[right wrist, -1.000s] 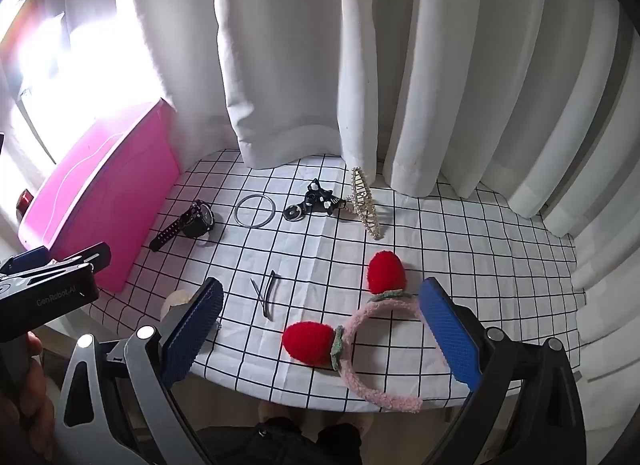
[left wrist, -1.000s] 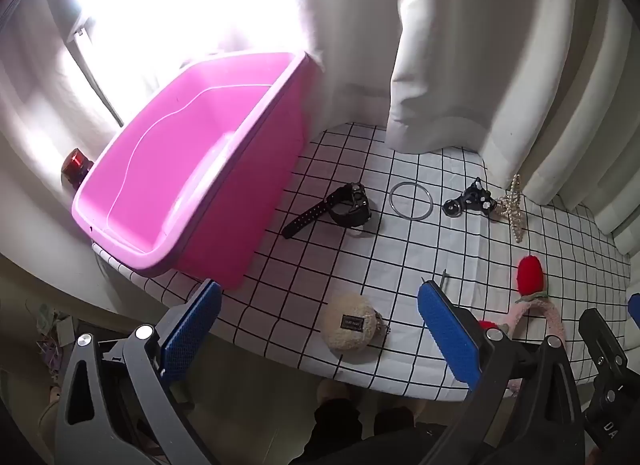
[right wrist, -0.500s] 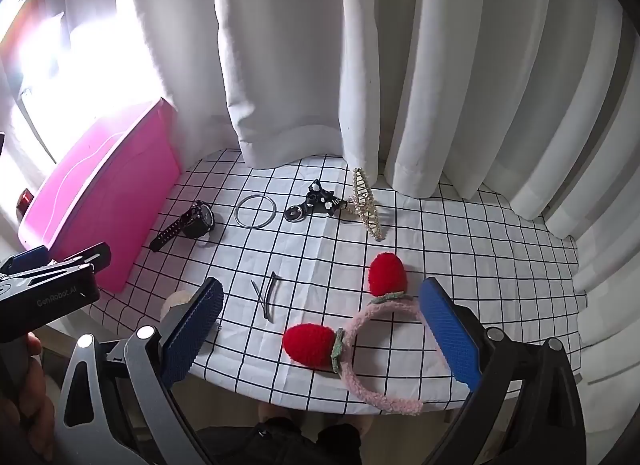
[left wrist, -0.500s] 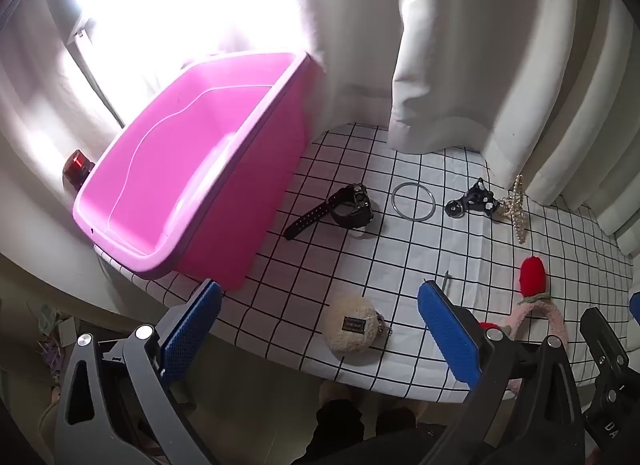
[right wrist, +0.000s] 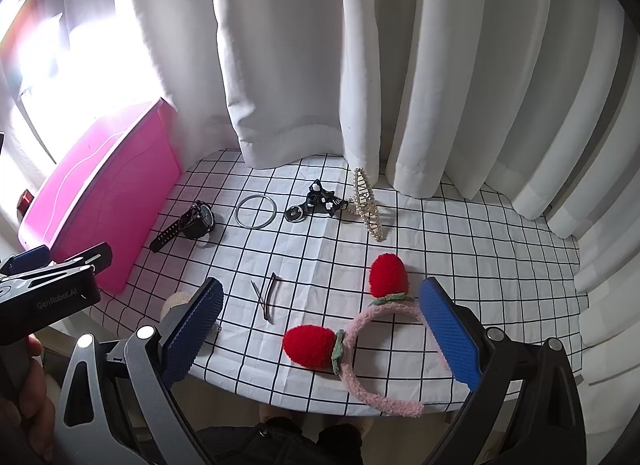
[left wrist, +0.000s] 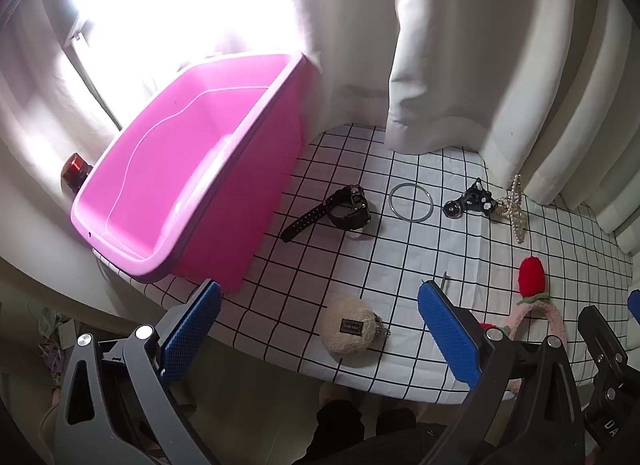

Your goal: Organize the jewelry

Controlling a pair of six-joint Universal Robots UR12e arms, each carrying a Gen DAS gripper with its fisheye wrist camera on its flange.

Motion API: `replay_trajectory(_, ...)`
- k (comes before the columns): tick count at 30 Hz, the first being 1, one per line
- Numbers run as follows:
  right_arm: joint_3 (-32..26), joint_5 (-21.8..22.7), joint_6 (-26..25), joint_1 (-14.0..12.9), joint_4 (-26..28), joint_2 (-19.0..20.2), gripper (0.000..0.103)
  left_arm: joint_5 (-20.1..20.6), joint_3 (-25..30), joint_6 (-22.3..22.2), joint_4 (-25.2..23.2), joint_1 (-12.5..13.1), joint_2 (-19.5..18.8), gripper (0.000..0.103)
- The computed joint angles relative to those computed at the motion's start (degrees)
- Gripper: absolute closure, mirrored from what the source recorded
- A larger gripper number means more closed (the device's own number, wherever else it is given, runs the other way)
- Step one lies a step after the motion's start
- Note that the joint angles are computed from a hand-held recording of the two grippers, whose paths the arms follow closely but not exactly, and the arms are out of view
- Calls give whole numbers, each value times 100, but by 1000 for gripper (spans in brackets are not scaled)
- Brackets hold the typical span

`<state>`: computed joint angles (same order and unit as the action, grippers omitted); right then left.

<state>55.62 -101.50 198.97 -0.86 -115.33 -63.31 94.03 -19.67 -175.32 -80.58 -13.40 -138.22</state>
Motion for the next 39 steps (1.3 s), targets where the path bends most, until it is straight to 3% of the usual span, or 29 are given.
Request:
replay_trajectory(27, 20, 13, 63, -5, 2, -1, 9, -6, 456, 10, -318, -30, -231, 6)
replay_trajectory(39, 106, 158, 69, -44, 52, -27, 9, -63, 276, -5, -371, -19, -165, 6)
